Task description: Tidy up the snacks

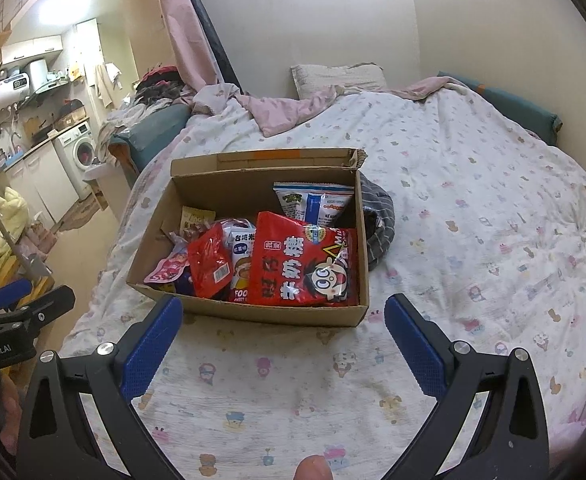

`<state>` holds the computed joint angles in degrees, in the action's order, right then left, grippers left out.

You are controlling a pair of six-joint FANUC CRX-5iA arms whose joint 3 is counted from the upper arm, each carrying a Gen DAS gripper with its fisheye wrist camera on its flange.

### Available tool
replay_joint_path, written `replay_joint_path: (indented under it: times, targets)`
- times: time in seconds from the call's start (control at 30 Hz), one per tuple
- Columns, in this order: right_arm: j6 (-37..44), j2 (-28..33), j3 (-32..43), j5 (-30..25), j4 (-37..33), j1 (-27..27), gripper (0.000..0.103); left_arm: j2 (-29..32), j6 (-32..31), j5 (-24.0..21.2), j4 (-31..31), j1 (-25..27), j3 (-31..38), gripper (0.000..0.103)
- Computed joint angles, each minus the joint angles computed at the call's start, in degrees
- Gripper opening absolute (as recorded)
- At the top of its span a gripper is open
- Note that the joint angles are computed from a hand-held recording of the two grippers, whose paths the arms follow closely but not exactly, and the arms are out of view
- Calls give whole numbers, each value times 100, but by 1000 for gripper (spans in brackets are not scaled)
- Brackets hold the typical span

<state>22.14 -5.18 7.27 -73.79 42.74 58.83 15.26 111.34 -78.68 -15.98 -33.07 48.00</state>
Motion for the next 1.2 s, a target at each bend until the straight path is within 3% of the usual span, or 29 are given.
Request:
replay_joint_path:
  times: [1.2]
  targets:
    - [22, 31, 2, 14, 9, -11, 103, -3, -11, -31, -180, -64, -1, 103]
